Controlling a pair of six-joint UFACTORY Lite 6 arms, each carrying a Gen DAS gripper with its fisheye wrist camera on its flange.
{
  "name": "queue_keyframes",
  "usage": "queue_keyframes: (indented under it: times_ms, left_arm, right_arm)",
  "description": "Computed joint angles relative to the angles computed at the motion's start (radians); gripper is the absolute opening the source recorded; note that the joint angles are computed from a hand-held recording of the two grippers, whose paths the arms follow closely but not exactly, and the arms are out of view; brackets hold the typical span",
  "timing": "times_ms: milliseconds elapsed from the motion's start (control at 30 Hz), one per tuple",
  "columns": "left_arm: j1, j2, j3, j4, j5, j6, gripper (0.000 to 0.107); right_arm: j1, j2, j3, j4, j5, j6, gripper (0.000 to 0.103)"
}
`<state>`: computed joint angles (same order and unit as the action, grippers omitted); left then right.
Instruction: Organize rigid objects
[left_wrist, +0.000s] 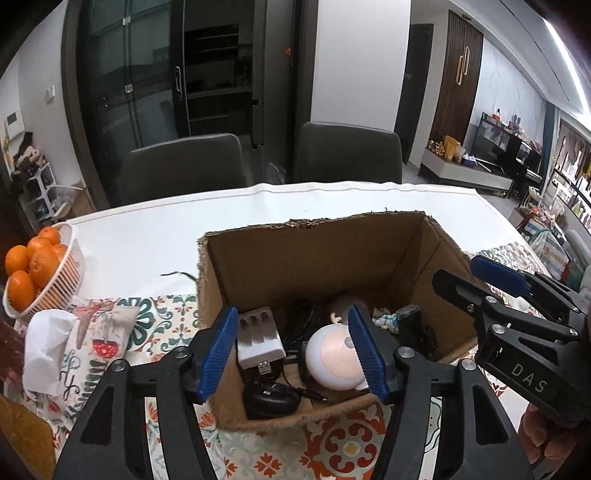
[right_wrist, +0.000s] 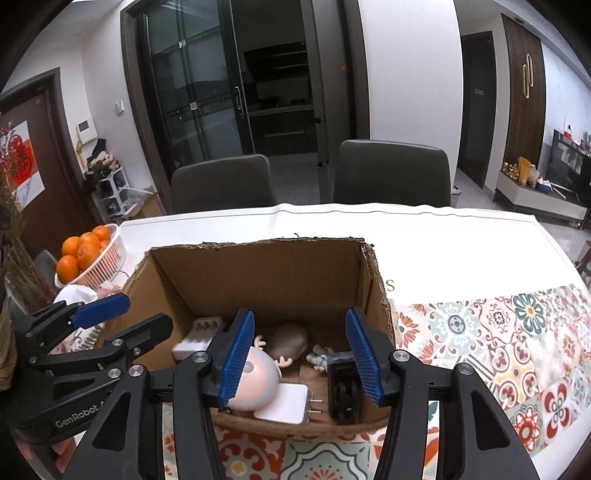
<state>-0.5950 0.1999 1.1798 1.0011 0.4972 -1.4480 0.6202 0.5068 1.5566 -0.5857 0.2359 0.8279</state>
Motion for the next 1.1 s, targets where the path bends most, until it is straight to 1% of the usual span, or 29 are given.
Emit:
queue_keyframes:
  times_ms: [100, 200, 267, 333, 400, 467, 533, 600, 700, 767, 900, 933, 1100]
  left_arm:
    - [-0.036, -0.057, -0.042, 0.043, 0.049, -0.054, 0.064]
    - [-0.076, -0.118, -0.082, 0.059, 0.092, -0.076, 0.066]
    - [-0.109, -0.159, -0.102, 0.071, 0.136, -0.091, 0.068]
    - [-0.155, -0.207, -0.134, 0.103, 0.191, -0.134, 0.070]
    - [-0.208, -0.253, -0.159, 0.122, 0.254, -0.169, 0.074]
    - [-0.251, -0.293, -0.186, 0.139, 0.297, -0.198, 0.078]
    - [-0.309, -0.341, -0.217, 0.153, 0.361, -0.231, 0.081]
    - [-0.355, -0.375, -0.242, 0.161, 0.411, -0.258, 0.083]
    - [-0.438, -0.413, -0.266, 0.165, 0.512, -0.298, 0.087]
    - [-0.505, -0.438, -0.284, 0.171, 0.584, -0.333, 0.093]
    - [-0.616, -0.457, -0.305, 0.178, 0.722, -0.388, 0.097]
    - [-0.644, -0.458, -0.309, 0.179, 0.757, -0.403, 0.101]
    - [-0.781, -0.454, -0.323, 0.170, 0.926, -0.472, 0.103]
  right_arm:
    - [0.017, -0.057, -0.059, -0.153, 0.005, 0.158, 0.054]
    - [0.043, -0.133, -0.135, -0.343, 0.019, 0.355, 0.054]
    - [0.066, -0.204, -0.206, -0.506, 0.033, 0.521, 0.054]
    - [0.087, -0.250, -0.241, -0.572, 0.055, 0.584, 0.055]
    - [0.110, -0.310, -0.293, -0.659, 0.080, 0.673, 0.057]
    - [0.141, -0.374, -0.345, -0.708, 0.113, 0.732, 0.059]
    - [0.164, -0.430, -0.389, -0.737, 0.130, 0.766, 0.061]
    - [0.192, -0.471, -0.420, -0.744, 0.164, 0.783, 0.064]
    - [0.239, -0.529, -0.464, -0.759, 0.221, 0.809, 0.066]
    - [0.276, -0.576, -0.505, -0.787, 0.260, 0.848, 0.069]
    - [0.354, -0.637, -0.562, -0.825, 0.347, 0.902, 0.076]
    - [0.378, -0.656, -0.579, -0.833, 0.377, 0.915, 0.078]
    - [0.465, -0.721, -0.642, -0.844, 0.475, 0.962, 0.087]
